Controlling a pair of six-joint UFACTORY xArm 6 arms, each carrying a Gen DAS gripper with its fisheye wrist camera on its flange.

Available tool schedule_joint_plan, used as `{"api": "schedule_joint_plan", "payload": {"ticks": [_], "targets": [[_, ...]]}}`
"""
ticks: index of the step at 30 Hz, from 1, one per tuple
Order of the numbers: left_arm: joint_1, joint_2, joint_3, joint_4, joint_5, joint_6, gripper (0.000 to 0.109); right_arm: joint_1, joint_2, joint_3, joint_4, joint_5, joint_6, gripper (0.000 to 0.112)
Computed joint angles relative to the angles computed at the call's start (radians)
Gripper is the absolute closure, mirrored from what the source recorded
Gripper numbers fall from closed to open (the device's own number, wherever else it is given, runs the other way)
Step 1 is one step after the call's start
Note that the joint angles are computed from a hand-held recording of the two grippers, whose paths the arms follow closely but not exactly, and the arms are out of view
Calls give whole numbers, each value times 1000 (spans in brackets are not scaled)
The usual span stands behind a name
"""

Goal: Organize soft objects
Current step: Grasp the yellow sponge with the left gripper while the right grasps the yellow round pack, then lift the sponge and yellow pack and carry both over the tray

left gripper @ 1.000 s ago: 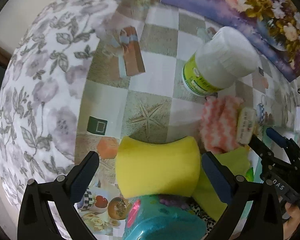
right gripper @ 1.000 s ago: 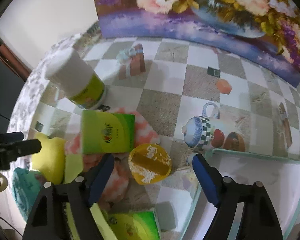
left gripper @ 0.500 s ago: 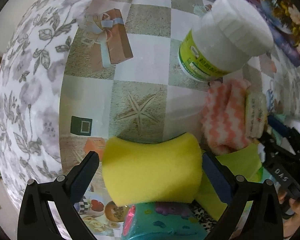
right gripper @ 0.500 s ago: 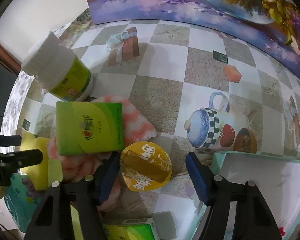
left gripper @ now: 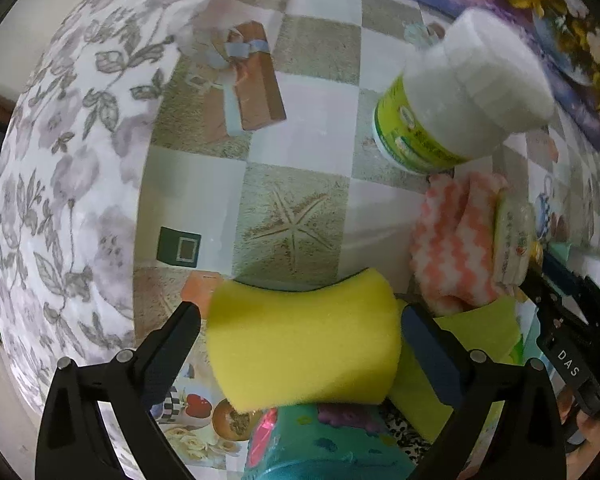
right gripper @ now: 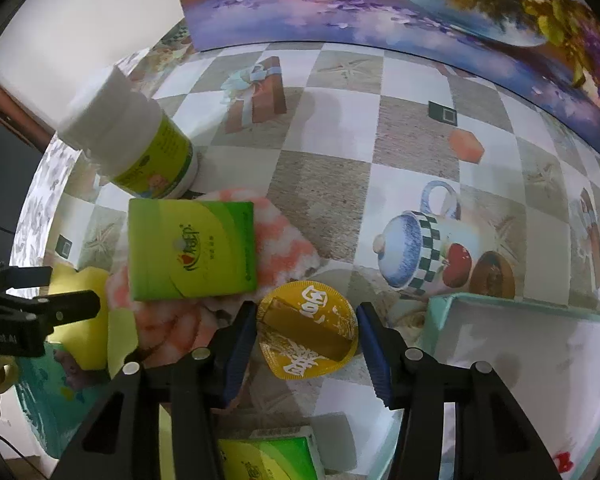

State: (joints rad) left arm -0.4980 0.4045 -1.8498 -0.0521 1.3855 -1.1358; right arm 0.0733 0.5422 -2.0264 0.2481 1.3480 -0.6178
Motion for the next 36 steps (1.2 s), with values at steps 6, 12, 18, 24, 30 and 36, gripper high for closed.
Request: {"api": "schedule_joint_plan", "payload": {"ticks": [6,12,18,24,30,36], "targets": [[-36,14,-105,67,77,-80,8,-21,-8,-36,45,28,9,59],[-62,-5,-139,97,119,-106,8,-58,-76,2,91,33,0,59],[-56,33,-179,66,197,-27,8,-87,-120,54,116,31,-13,59],[-34,6,-84,-11,74,36,8,-100,-101,43,138,50,-7,59],[-23,91,-157,-45,116,67,8,-110,-78,17,153,62,3,59],[-12,190,-302,-58,240,99,8,-113,-73,9,168,63,-4,59]]}}
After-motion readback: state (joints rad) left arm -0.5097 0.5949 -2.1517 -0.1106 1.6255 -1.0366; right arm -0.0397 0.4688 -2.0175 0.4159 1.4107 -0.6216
